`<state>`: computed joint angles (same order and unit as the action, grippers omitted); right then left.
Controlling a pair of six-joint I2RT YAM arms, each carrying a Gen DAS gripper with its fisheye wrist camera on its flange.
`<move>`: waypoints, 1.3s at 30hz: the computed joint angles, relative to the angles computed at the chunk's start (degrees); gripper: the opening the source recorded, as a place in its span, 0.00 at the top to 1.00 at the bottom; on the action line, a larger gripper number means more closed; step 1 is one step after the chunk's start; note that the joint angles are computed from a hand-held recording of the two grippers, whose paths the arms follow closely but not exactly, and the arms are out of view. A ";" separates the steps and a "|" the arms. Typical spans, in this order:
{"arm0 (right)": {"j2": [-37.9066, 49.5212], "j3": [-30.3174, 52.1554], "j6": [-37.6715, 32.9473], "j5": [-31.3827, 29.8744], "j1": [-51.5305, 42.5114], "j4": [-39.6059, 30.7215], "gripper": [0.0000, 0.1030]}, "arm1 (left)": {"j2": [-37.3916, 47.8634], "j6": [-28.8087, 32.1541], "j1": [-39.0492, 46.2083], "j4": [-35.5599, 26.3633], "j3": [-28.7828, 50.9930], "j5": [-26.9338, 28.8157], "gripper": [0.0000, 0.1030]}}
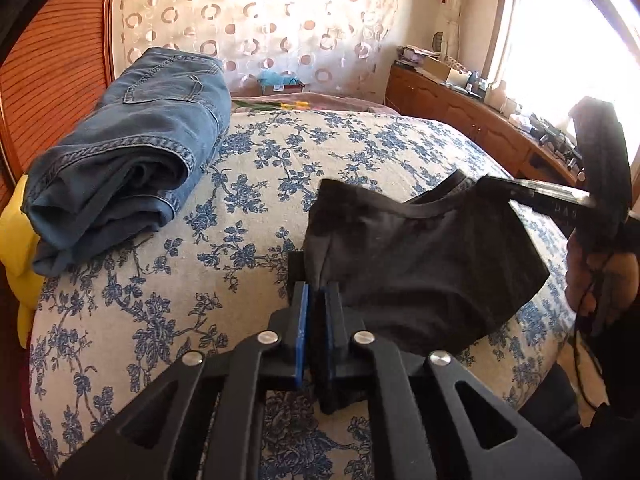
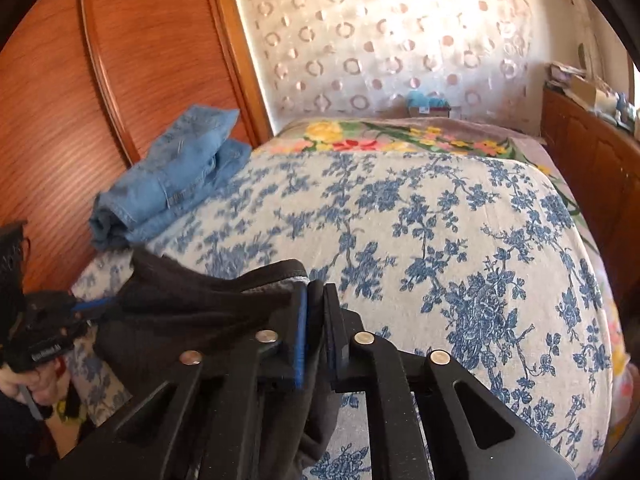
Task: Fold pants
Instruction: 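Grasp the black shorts with the left tool while the right tool pinches the waistband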
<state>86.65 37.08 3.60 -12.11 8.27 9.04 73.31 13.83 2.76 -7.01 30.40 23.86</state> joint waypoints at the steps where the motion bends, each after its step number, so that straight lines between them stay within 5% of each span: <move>1: 0.06 -0.11 -0.31 0.40 0.29 -0.11 0.82 | 0.21 -0.44 0.05 -0.17 0.37 -0.04 0.83; 5: -1.06 -1.92 -1.35 0.16 0.39 -0.04 0.64 | 0.45 -0.82 -1.02 0.94 0.78 -1.01 0.57; 10: 0.27 -2.96 -3.58 1.57 1.58 -0.41 0.48 | 3.20 -0.56 -4.06 0.75 2.89 -2.61 0.45; 28: 4.05 -2.57 -2.93 1.47 0.94 0.21 0.43 | 16.34 -2.44 -8.82 1.07 13.35 -12.02 0.44; 39: 4.50 -2.62 -2.91 2.03 1.20 0.65 0.43 | 15.94 -2.12 -5.08 -0.07 12.02 -6.43 0.41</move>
